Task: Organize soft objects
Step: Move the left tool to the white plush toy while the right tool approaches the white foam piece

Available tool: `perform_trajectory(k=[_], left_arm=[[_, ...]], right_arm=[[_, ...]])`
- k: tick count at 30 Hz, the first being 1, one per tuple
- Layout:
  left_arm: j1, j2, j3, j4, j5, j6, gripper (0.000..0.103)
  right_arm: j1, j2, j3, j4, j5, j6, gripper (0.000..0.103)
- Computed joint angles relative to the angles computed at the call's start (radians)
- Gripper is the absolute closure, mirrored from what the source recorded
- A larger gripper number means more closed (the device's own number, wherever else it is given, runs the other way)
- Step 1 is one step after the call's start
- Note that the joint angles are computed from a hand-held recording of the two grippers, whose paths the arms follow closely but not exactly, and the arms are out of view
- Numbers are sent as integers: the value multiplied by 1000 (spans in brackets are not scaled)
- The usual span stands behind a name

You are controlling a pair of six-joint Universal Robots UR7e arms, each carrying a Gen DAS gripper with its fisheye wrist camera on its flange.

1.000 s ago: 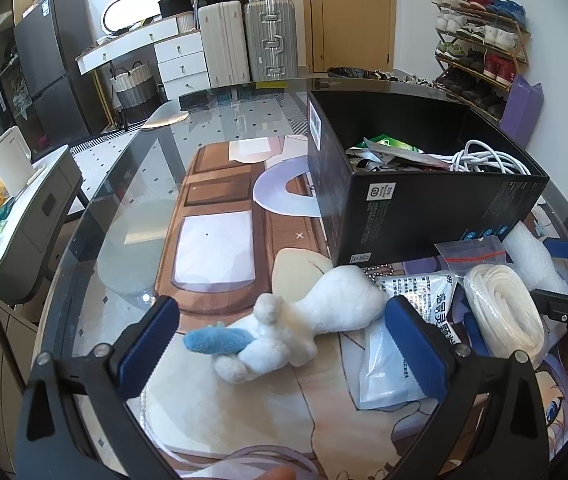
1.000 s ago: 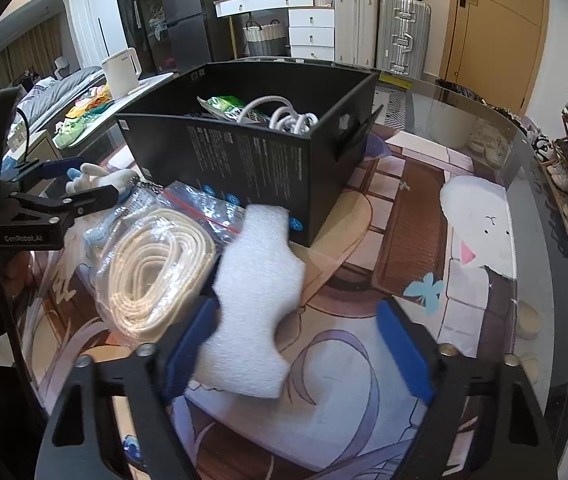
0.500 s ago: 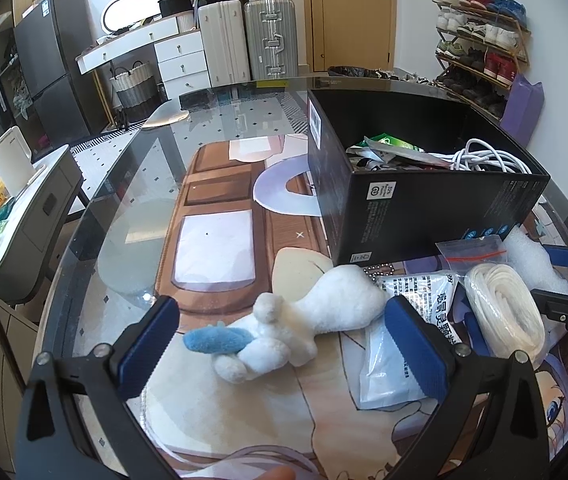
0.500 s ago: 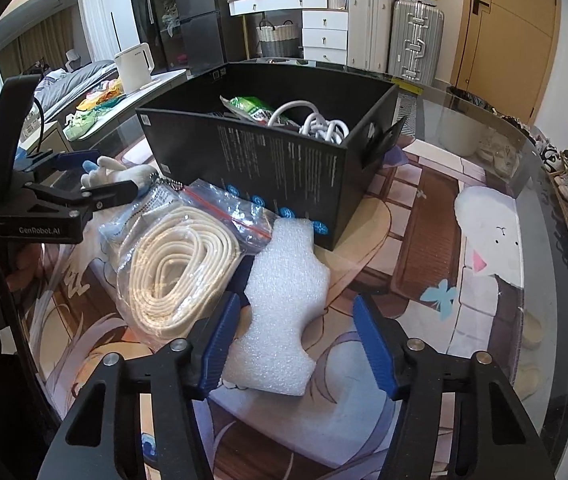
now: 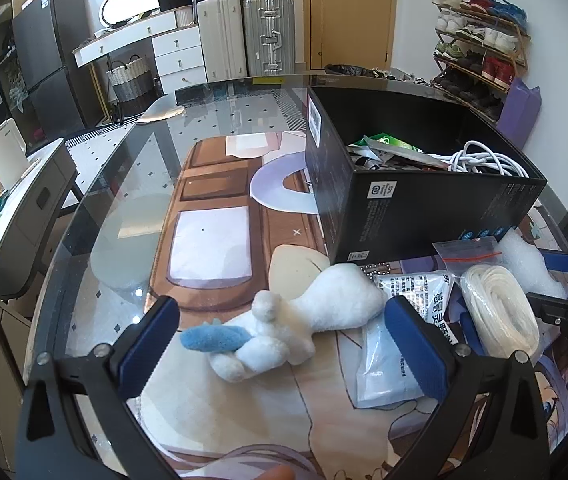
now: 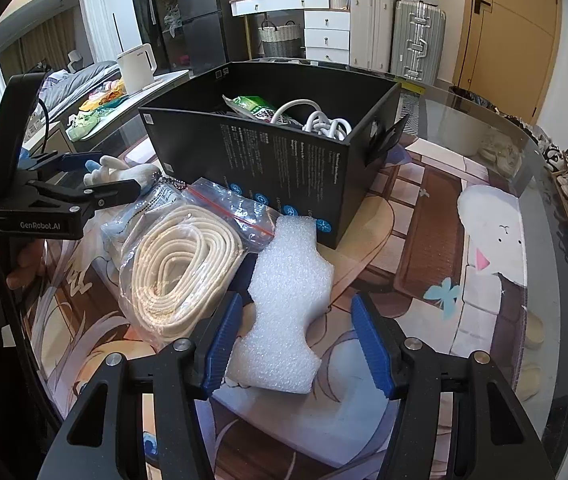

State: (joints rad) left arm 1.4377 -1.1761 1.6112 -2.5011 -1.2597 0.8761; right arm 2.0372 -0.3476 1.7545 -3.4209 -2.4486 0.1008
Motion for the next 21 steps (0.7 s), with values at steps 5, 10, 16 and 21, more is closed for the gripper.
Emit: perform_trajectory(k=[5, 10, 16, 21], left_arm=[[-4, 2, 6, -14, 15, -7, 0], [-9, 9, 9, -27, 32, -31, 0], [-12, 1, 31, -56, 41, -13, 8], [-7, 2, 9, 3, 20, -29, 23]], right_arm=[[5, -6, 3, 17, -7, 4, 44], [12, 0, -9, 34, -19, -2, 53], [14, 1, -9, 41, -30, -3, 63], [11, 1, -2, 16, -11, -20, 65]])
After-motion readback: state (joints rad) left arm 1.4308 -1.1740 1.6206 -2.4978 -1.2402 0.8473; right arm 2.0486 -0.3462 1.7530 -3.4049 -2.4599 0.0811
